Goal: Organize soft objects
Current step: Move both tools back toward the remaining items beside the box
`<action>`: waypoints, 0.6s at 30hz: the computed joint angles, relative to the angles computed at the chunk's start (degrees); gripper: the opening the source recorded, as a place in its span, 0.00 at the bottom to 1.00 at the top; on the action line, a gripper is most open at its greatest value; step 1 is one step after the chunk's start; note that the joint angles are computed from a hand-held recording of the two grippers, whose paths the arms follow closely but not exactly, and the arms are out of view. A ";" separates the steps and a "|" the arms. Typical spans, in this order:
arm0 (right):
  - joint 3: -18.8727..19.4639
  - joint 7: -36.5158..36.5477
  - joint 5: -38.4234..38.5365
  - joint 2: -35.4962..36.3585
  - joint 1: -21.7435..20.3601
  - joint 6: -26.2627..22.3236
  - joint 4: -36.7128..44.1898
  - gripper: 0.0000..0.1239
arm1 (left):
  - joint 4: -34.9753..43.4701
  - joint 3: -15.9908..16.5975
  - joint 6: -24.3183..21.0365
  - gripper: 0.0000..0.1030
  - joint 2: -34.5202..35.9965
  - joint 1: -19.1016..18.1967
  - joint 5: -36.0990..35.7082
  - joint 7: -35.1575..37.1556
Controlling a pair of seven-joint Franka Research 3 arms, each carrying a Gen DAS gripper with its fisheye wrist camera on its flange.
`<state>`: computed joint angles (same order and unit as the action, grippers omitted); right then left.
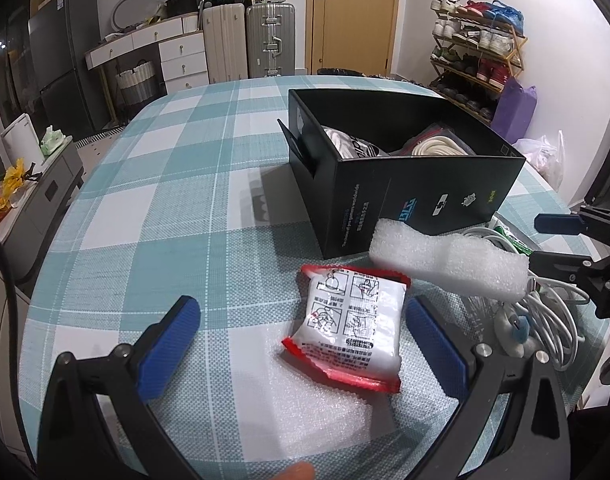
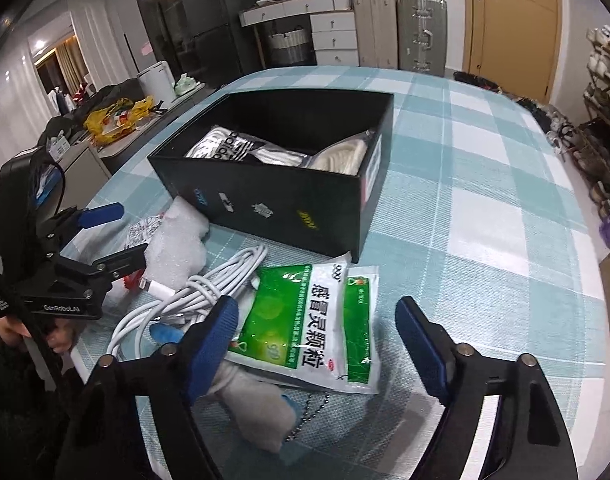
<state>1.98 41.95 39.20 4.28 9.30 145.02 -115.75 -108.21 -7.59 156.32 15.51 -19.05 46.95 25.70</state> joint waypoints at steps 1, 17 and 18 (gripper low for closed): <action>-0.05 -0.30 0.56 0.17 -0.20 -1.24 0.44 0.60 | 0.05 0.00 0.05 1.00 0.09 0.00 -0.01 0.02; 0.29 0.42 0.63 1.66 -0.55 -3.73 2.57 0.51 | 0.07 0.08 0.43 1.00 0.32 0.00 -0.85 0.72; 0.31 0.12 0.77 1.75 -0.60 -4.23 2.73 0.50 | 0.08 0.09 0.42 1.00 0.33 -0.01 -0.88 0.68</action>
